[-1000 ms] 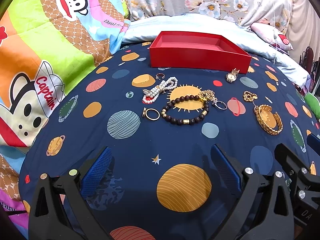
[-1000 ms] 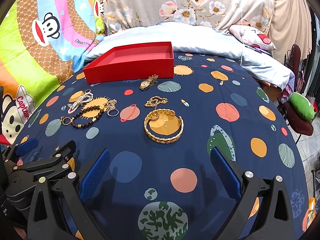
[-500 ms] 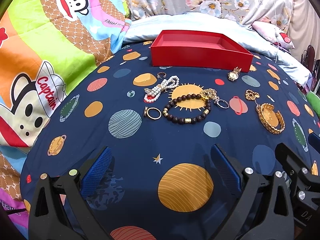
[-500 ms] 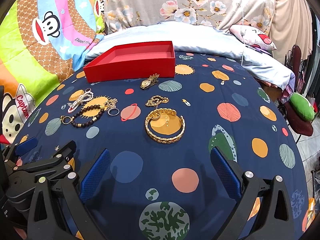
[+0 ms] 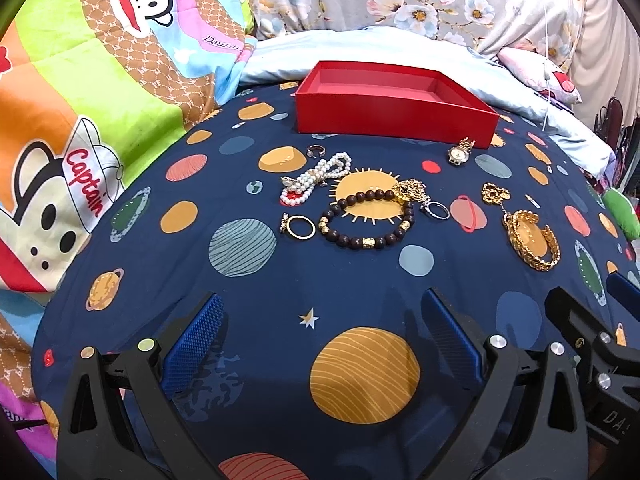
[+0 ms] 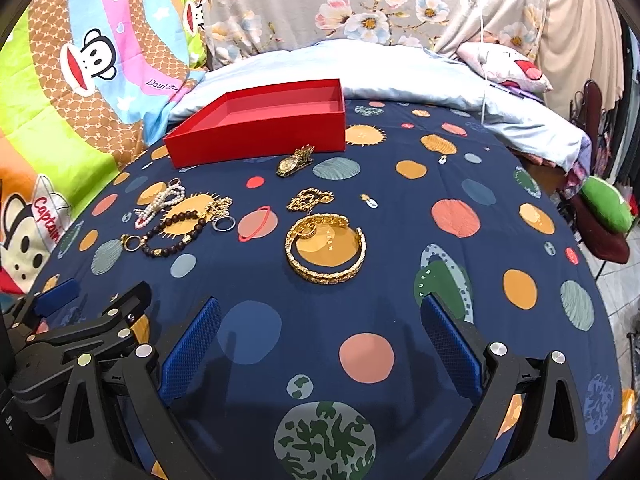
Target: Organize jewelry
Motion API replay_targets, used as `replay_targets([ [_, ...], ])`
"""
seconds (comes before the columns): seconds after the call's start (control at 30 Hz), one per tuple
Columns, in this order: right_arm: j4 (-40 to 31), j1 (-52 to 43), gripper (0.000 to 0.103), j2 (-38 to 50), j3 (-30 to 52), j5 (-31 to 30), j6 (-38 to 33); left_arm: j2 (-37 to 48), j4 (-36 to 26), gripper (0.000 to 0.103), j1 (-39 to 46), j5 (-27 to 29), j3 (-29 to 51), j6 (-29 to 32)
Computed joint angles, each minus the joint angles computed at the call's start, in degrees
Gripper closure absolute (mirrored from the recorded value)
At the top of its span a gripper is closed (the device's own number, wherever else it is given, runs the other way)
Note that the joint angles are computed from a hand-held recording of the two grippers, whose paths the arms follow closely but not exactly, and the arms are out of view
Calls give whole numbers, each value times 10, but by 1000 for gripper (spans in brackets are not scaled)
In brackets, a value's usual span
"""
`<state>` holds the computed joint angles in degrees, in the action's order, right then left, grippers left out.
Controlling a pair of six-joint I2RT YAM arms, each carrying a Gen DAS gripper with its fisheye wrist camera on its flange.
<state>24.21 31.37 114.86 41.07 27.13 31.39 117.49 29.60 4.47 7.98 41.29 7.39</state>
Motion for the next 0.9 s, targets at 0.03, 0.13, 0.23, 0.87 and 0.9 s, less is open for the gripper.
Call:
replay_targets([
  [0.03,2,-2,5,-3,-3,-2,0,0,-2,6,1,5,1,-1],
  [0.13,3,-8,5,-1,-1,-16,-3,0,-8,6,9,21,4,-7],
  [0.23,2,-15,5,1,5,-23,-17,-8,11,6,27,41,-7,-20],
  [0.87,-95,-79,48,75,136,-84,-24,33,-93,6,82,90,87,-18],
  [0.9,-93,-79,48,75,136,-84,-24,35,-99,6,84,91,91,-22],
])
